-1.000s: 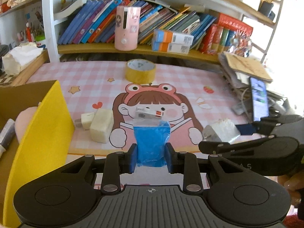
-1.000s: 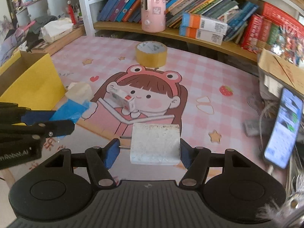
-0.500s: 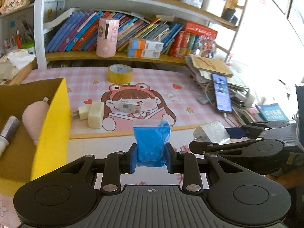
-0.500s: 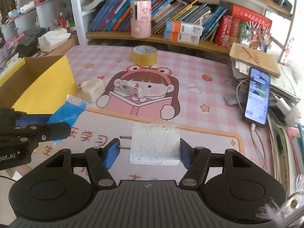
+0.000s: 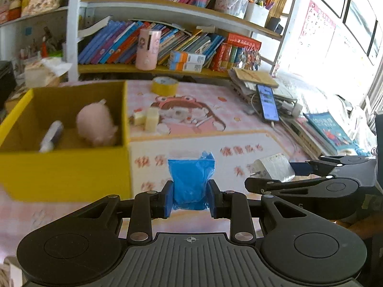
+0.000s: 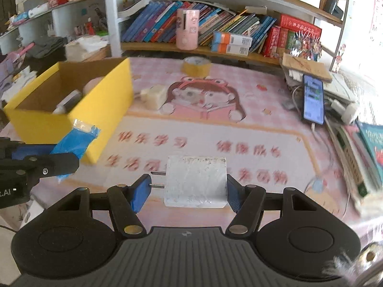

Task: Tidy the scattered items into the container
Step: 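Carry the blue packet and white block in both tools over the yellow box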

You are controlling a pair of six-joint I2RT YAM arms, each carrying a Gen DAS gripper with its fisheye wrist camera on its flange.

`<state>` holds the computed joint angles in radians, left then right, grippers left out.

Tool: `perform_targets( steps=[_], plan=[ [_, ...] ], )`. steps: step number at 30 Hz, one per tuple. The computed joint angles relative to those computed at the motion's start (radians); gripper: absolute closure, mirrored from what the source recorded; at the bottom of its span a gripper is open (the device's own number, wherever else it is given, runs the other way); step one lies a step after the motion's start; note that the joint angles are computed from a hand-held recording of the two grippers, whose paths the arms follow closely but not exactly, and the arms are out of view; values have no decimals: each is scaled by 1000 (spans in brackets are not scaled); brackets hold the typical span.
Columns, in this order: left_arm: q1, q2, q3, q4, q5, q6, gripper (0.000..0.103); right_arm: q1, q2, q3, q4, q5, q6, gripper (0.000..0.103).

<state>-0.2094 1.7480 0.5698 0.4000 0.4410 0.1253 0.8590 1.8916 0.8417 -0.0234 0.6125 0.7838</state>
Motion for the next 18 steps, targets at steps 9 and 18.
perform_targets(
  steps=[9,18],
  plan=[
    [217,-95,-78,-111,76,163,76,171,121,198,-137,21,97,40],
    [354,-83,-92,-132,59,265,76,214,226,356,-172,-6,68,40]
  ],
)
